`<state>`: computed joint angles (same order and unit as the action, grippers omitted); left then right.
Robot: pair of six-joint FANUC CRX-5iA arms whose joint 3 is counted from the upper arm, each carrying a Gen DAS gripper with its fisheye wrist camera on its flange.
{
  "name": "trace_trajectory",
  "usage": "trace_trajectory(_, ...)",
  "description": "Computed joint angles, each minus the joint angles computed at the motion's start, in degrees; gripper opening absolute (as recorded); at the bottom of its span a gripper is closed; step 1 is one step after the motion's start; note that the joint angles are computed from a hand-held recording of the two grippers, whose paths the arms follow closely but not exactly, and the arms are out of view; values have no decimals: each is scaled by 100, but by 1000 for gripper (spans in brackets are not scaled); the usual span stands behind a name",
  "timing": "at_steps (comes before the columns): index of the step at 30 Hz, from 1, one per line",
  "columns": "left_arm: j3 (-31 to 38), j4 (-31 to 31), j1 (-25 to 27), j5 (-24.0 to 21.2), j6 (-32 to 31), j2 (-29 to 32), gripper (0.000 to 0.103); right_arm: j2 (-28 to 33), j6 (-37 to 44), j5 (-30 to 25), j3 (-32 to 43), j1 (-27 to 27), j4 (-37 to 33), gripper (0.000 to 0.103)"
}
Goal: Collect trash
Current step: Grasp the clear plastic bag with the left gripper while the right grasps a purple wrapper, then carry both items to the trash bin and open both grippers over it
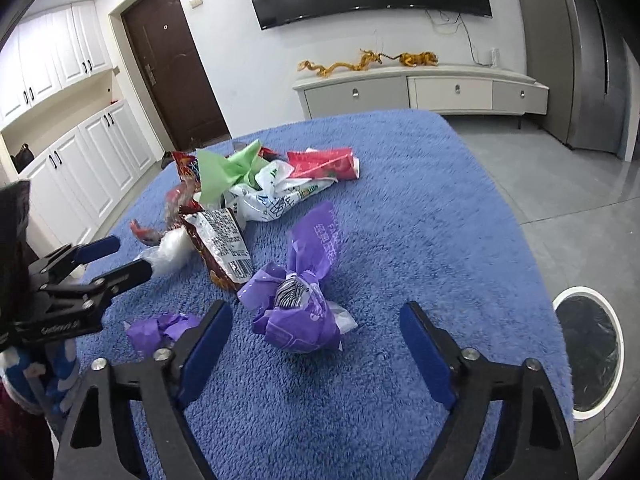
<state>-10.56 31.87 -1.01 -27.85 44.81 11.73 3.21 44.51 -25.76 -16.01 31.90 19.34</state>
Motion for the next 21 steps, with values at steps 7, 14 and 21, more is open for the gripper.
trace_trajectory(7,460,-377,0,-544,365,405,35,150,1259,-161,431,-191,-1352,52)
trace_trajectory(14,-112,187,88,-402,-299,-46,21,1,1166,20,242,-140,-1199,49)
trace_trajectory(21,-578,540,123,-283,-602,-636,21,-380,857,362,-145,-70,-1010,48)
